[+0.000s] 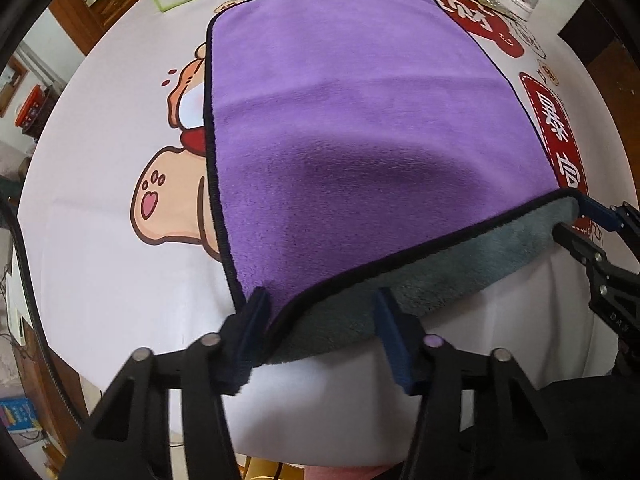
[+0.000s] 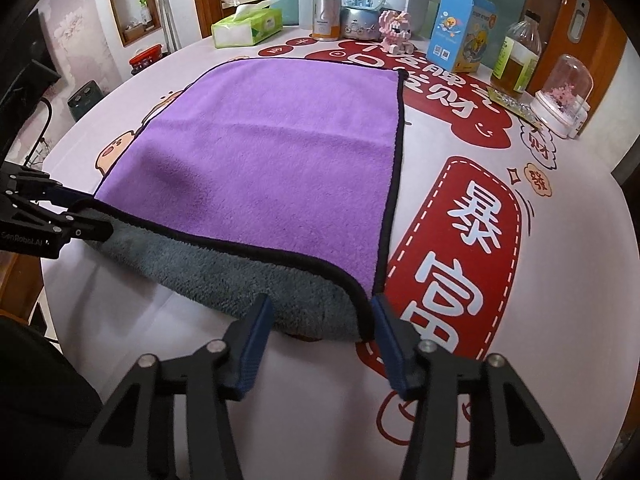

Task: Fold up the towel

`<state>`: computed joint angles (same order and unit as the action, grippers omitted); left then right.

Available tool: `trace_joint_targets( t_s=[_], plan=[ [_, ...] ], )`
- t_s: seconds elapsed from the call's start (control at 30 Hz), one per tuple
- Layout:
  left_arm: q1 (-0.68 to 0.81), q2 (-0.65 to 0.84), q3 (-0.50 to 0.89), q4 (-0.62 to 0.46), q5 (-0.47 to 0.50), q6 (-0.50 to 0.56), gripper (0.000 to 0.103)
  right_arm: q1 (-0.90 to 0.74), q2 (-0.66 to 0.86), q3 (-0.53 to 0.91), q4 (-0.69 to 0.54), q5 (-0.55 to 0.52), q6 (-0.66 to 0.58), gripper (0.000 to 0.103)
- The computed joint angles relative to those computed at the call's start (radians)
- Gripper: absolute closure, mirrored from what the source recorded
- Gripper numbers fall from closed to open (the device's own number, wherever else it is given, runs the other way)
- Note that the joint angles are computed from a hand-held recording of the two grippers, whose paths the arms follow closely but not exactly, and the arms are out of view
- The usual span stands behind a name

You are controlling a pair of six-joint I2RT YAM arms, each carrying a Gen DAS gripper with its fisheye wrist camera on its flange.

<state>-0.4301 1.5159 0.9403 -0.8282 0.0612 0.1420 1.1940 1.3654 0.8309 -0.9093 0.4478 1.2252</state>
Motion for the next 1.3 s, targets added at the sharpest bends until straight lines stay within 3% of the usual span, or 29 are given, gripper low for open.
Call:
trace_joint_targets(
  t_s=[0.27,0.37,0.57,1.3],
  plan=[
    [-0.031,-0.058,-0.027,-0.03,0.019,-0.035,0.087,0.022,-0.008,0.005,-0.032,0.005,0.036,0.08],
    [-0.016,-0.086,-0.043,-0.044,0.029,-0.026,0.092,0.028,-0.014,0.002,-0.035,0.008,0.044,0.086],
    [0.045,-0.111,-0.063,-0.063,0.081,-0.008,0.095,0.051,-0.033,-0.001,-0.054,0.021,0.081,0.098],
    [0.168,-0.15,0.016,-0.173,0.146,0.1,0.098,0.066,-0.068,0.045,-0.11,0.086,0.087,0.098]
  ],
)
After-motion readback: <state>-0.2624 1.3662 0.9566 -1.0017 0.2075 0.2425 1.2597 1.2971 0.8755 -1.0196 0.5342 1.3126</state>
